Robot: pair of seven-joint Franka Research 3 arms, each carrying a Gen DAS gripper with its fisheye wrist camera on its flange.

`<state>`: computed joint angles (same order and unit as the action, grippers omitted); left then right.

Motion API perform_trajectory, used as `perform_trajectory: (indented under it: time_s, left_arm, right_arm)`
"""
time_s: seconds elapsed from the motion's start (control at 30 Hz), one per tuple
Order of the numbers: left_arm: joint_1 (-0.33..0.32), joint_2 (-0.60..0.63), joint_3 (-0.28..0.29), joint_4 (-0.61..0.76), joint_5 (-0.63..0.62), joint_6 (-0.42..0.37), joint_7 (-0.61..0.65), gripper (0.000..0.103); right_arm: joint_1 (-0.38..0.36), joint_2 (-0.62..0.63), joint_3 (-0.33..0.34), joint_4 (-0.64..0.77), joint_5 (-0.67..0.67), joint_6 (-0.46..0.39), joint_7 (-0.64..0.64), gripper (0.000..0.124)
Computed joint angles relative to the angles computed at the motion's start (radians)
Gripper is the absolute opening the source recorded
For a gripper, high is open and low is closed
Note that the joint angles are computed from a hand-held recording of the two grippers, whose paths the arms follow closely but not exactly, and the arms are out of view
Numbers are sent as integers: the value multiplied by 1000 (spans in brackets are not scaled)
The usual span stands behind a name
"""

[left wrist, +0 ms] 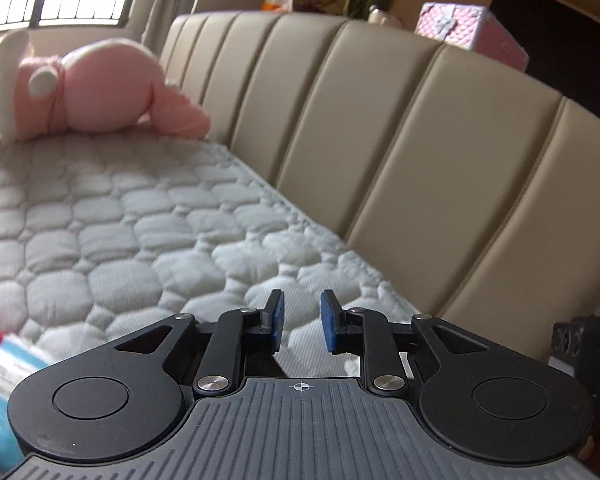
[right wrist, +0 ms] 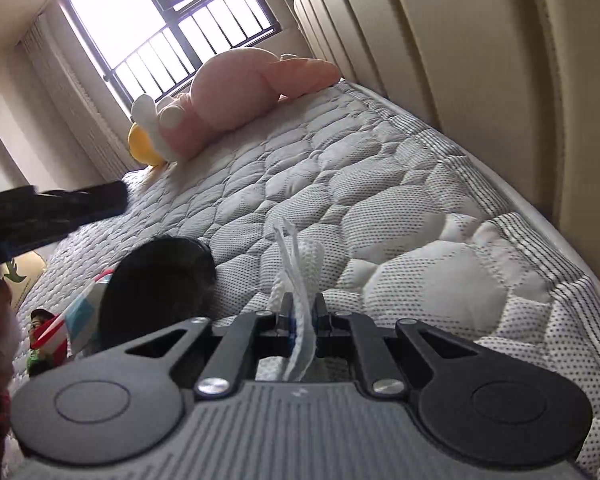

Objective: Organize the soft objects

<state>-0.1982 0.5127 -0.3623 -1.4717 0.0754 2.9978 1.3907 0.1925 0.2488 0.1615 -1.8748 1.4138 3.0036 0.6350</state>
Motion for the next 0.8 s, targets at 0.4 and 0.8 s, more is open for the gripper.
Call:
perform_trajectory:
  time_s: [0.4, 0.8]
  left_arm:
    - [-480, -391, 719, -520, 687, 66, -883, 54]
    - [-328, -398, 542, -558, 637, 37, -862, 94]
  right_arm:
    - [164, 97, -127, 96, -355, 166, 236, 43]
    - [53, 191, -10, 268, -703, -191, 578, 53]
